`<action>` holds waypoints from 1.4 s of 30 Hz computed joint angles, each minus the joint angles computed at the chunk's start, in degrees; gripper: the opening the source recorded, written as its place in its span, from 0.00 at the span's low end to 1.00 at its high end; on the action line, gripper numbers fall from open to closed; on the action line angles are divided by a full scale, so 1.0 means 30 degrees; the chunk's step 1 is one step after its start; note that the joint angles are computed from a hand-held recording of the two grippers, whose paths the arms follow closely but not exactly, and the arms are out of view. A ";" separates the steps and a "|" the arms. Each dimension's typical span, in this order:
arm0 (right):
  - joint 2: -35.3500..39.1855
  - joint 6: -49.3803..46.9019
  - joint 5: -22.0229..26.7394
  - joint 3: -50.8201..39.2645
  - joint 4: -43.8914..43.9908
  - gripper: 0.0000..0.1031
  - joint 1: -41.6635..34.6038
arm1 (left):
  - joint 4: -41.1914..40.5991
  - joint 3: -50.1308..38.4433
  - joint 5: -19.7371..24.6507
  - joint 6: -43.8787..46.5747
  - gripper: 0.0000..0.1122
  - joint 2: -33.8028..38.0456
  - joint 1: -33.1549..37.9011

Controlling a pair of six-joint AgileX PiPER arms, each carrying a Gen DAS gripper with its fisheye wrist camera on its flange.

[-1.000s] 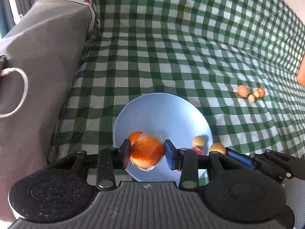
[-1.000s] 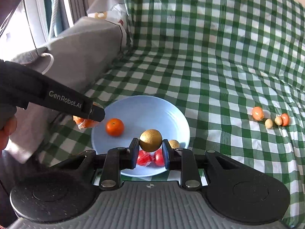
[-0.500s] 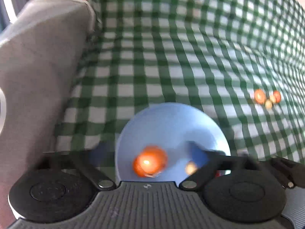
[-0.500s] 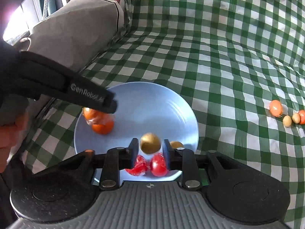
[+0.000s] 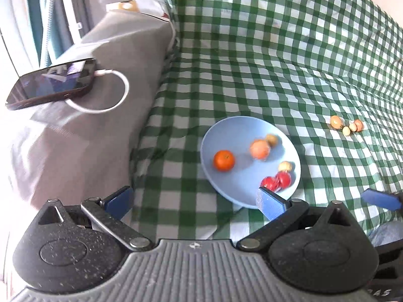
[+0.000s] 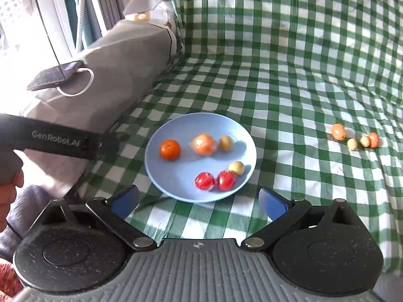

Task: Organize fruits

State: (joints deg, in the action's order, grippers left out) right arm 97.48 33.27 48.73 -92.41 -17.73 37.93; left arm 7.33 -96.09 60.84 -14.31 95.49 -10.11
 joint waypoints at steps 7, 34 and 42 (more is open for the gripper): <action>-0.1965 0.3397 0.0862 0.1446 -0.3367 0.99 0.2328 | 0.1002 0.1999 0.0019 -0.0773 0.91 -0.2784 -0.0900; -0.5349 0.8709 0.1204 0.4749 -0.7957 0.99 0.4845 | 0.4439 0.2635 0.0766 -0.3547 0.92 -0.4975 -0.4139; -0.5211 0.8838 0.1011 0.4672 -0.7585 0.99 0.4605 | 0.4380 0.2602 0.0756 -0.3464 0.92 -0.4431 -0.4095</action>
State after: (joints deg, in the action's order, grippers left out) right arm 81.85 59.78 51.77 -78.39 -40.49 51.74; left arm 20.47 -88.28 63.11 -24.70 82.20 -22.39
